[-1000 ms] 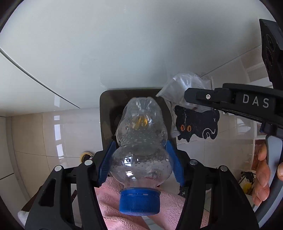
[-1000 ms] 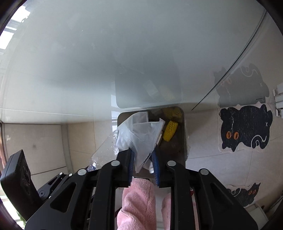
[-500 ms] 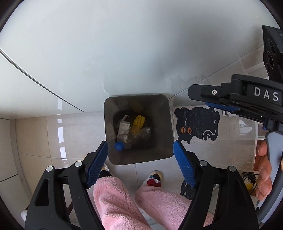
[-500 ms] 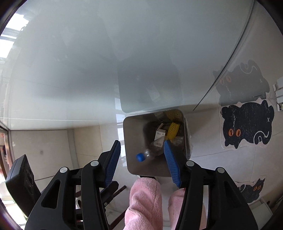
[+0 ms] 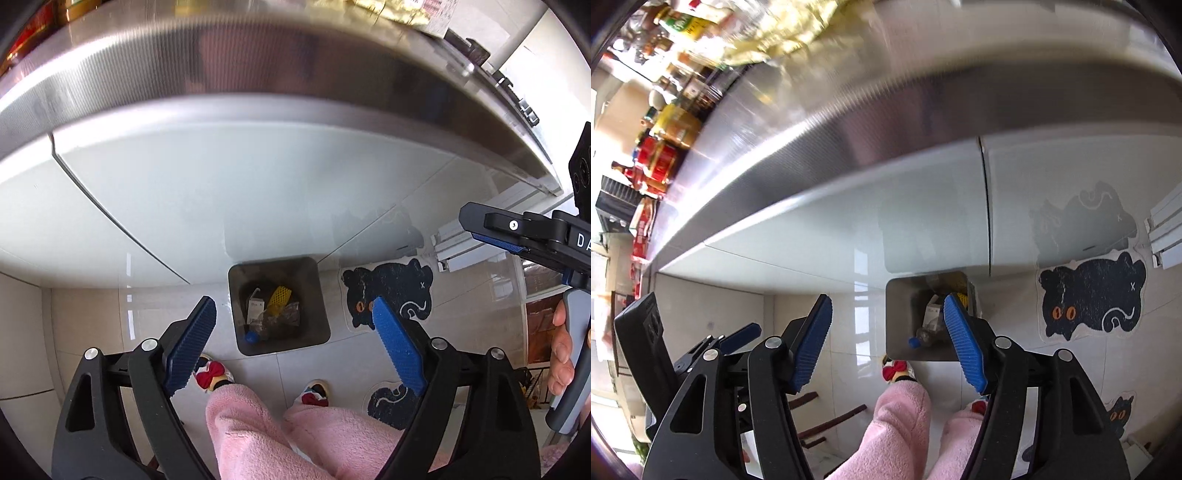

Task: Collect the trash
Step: 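Raise both tools back toward the counter items, then grasp clear wrapper with left tool while right tool grasps red-white carton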

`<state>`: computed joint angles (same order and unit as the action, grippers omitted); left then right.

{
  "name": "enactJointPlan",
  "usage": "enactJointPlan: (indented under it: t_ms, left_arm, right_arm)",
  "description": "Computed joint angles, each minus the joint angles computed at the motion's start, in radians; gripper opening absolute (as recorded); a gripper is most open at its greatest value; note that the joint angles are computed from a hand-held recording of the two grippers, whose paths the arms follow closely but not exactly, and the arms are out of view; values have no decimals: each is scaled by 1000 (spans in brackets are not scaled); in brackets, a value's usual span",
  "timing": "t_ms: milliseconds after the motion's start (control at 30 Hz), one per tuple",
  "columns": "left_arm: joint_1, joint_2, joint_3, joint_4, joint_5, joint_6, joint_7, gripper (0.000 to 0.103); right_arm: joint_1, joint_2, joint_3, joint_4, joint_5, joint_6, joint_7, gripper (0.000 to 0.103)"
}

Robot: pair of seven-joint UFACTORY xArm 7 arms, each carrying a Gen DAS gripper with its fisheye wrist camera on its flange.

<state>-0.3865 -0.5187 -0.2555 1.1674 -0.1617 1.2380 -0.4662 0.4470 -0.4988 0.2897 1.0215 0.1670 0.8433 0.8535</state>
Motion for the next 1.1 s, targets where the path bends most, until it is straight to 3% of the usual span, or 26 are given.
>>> enactJointPlan:
  t_ms: [367,633,700,767,1100]
  left_arm:
    - [36,154,1,358,79,52,64,84]
    - [46,310,13,598,135,44,142,84]
    - [43,360,15,667,149,48,159,84]
    - [38,413,23,740,151,56,172,84]
    - [-23,665,66,1067,185,108,249,83]
  right_arm:
    - [-111,27,20,240,-144,58,34,68]
    - [-181,165,34,451,-291,80,52,68]
    - [-193,213,37,513,-346,92,54,72]
    - [-192,263,34,570,-392,93,50,76]
    - [-90,487,-28,792,-572,188,-26,76]
